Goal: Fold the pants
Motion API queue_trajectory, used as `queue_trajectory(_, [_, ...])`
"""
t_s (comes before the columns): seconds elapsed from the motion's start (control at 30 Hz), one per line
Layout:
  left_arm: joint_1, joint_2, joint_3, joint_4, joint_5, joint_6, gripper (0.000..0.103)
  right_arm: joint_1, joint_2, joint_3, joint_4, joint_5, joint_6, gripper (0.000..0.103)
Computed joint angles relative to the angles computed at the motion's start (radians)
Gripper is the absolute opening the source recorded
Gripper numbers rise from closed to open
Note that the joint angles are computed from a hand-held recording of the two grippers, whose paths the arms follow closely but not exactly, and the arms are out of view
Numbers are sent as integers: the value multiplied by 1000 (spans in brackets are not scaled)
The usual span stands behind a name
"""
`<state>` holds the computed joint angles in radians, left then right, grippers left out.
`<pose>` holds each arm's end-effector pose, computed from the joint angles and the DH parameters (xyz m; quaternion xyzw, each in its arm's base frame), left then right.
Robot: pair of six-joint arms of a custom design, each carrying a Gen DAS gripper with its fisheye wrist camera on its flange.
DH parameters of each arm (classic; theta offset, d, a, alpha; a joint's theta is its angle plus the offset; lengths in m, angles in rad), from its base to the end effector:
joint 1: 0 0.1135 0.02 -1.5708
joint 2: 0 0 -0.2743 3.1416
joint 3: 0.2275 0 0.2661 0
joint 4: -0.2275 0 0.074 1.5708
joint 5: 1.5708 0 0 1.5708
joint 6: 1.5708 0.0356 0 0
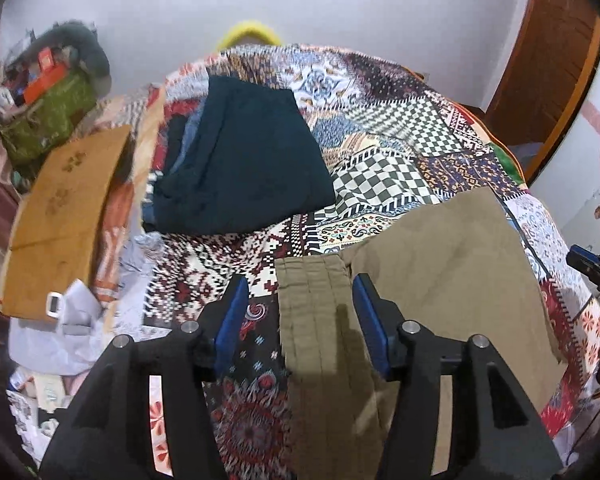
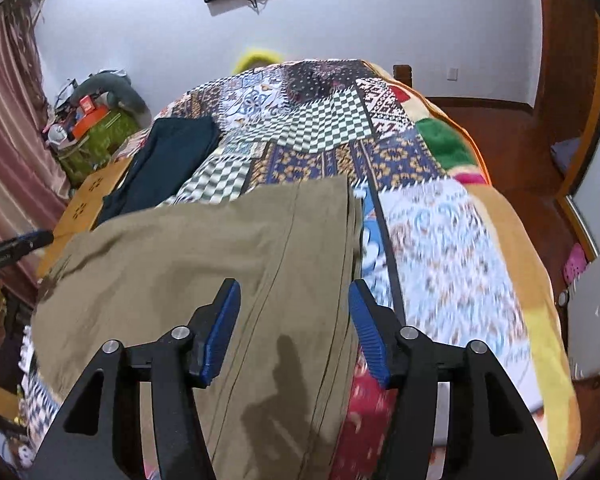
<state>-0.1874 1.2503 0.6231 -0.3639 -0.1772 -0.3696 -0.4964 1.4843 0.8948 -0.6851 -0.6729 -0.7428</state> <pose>0.2354 -0.0383 0.1791 -0.1120 0.9483 0.0033 0.2970 0.2523 -0.1114 0.1951 -0.1631 0.9205 0.1849 0.3030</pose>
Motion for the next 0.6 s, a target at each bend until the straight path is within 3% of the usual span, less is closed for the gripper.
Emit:
queue_trajectory(0.3, [142, 232, 70, 89, 198, 22, 59, 146, 272, 166, 132, 108, 152, 53])
queue_trajectory(0.4, [141, 269, 88, 89, 203, 26, 70, 187, 377, 247, 146, 149, 198, 53])
queue_trajectory(0.6, [134, 360, 128, 94, 223, 42, 70, 246, 529, 392, 113, 156, 255, 53])
